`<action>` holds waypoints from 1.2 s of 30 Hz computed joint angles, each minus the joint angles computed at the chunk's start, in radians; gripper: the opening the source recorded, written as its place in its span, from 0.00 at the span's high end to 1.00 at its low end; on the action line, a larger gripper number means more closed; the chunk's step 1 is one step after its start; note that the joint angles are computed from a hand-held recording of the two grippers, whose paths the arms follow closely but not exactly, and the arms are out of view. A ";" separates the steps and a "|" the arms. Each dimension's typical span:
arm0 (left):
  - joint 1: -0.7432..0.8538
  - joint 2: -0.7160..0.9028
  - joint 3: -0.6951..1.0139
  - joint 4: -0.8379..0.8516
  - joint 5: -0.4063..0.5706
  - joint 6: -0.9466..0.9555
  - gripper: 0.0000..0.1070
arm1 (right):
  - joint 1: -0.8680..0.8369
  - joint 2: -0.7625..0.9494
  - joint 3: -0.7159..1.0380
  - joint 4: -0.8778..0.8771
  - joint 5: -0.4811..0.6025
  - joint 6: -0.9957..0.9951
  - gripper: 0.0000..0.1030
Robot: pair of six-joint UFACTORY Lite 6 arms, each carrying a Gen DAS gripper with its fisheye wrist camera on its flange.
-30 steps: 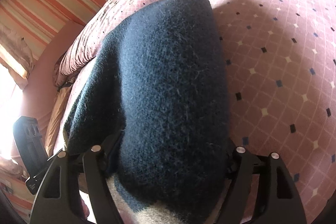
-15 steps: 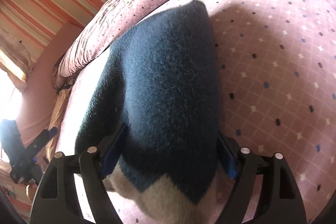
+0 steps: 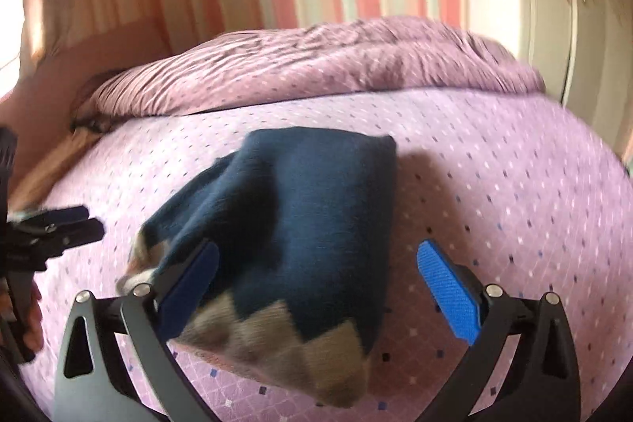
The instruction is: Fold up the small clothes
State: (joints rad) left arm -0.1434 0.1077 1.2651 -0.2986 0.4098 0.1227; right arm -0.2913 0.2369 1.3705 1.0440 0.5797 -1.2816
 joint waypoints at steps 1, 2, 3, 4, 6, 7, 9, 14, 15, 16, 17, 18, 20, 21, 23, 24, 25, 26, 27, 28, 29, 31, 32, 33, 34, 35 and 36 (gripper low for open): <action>0.000 -0.011 -0.015 0.017 -0.008 -0.014 0.07 | 0.024 -0.031 -0.043 0.013 -0.027 -0.033 0.02; 0.005 -0.036 -0.048 0.034 -0.023 -0.027 0.07 | 0.048 -0.046 -0.064 0.012 -0.053 -0.037 0.02; 0.009 -0.048 -0.063 0.039 -0.027 -0.034 0.07 | 0.078 -0.069 -0.099 0.018 -0.084 -0.048 0.02; 0.018 -0.062 -0.081 0.025 -0.029 -0.023 0.07 | 0.103 -0.080 -0.118 0.023 -0.101 -0.049 0.02; 0.050 -0.099 -0.120 -0.035 -0.024 0.034 0.07 | 0.150 -0.097 -0.150 0.039 -0.132 -0.050 0.02; 0.058 -0.108 -0.129 -0.045 -0.023 0.045 0.07 | 0.174 -0.089 -0.151 0.039 -0.152 -0.045 0.02; 0.077 -0.130 -0.149 -0.052 -0.019 0.064 0.07 | 0.228 -0.061 -0.138 -0.027 -0.195 0.034 0.02; 0.118 -0.177 -0.190 -0.071 -0.011 0.123 0.07 | 0.301 -0.008 -0.154 -0.110 -0.259 0.129 0.02; 0.129 -0.185 -0.197 -0.087 -0.009 0.142 0.07 | 0.315 0.005 -0.163 -0.125 -0.285 0.140 0.01; 0.139 -0.190 -0.202 -0.101 -0.006 0.158 0.07 | 0.331 0.005 -0.183 -0.128 -0.317 0.133 0.01; 0.145 -0.194 -0.205 -0.106 -0.005 0.164 0.07 | 0.344 0.002 -0.199 -0.127 -0.342 0.126 0.01; 0.155 -0.199 -0.210 -0.116 -0.002 0.179 0.07 | 0.349 0.003 -0.203 -0.124 -0.352 0.122 0.01; 0.168 -0.206 -0.216 -0.127 0.001 0.194 0.07 | 0.359 0.016 -0.196 -0.144 -0.361 0.155 0.01; 0.173 -0.208 -0.219 -0.129 0.003 0.199 0.07 | 0.366 0.027 -0.184 -0.172 -0.365 0.189 0.01; 0.179 -0.213 -0.223 -0.114 0.006 0.192 0.07 | 0.370 0.030 -0.182 -0.177 -0.372 0.193 0.01; 0.180 -0.220 -0.227 -0.099 0.007 0.181 0.07 | 0.369 0.033 -0.174 -0.179 -0.369 0.198 0.01; 0.183 -0.226 -0.230 -0.095 0.010 0.179 0.07 | 0.366 0.035 -0.167 -0.165 -0.364 0.189 0.01; 0.186 -0.233 -0.233 -0.093 0.013 0.178 0.07 | 0.357 0.029 -0.169 -0.131 -0.356 0.162 0.02; 0.185 -0.239 -0.236 -0.081 0.015 0.166 0.07 | 0.344 0.020 -0.169 -0.096 -0.338 0.150 0.02; 0.186 -0.243 -0.236 -0.067 0.018 0.155 0.07 | 0.336 0.013 -0.169 -0.077 -0.326 0.146 0.02; 0.185 -0.245 -0.231 -0.038 0.028 0.129 0.07 | 0.323 -0.004 -0.173 -0.050 -0.306 0.139 0.02; 0.188 -0.251 -0.226 -0.020 0.044 0.114 0.07 | 0.299 -0.059 -0.200 0.027 -0.274 0.090 0.02; 0.190 -0.259 -0.225 -0.013 0.055 0.107 0.07 | 0.291 -0.091 -0.217 0.053 -0.269 0.072 0.02; 0.194 -0.272 -0.226 -0.011 0.068 0.102 0.07 | 0.285 -0.129 -0.231 0.048 -0.265 0.084 0.02; 0.196 -0.284 -0.230 -0.007 0.074 0.097 0.07 | 0.280 -0.165 -0.244 0.020 -0.260 0.118 0.02; 0.202 -0.313 -0.240 -0.003 0.088 0.089 0.07 | 0.276 -0.209 -0.263 -0.012 -0.261 0.158 0.02; 0.209 -0.339 -0.255 -0.002 0.096 0.087 0.07 | 0.275 -0.247 -0.282 -0.043 -0.264 0.196 0.02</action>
State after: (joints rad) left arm 0.0652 -0.2317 1.0103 -0.3008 0.5062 0.2101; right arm -0.0163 -0.0097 1.0884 1.0007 0.3160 -1.0855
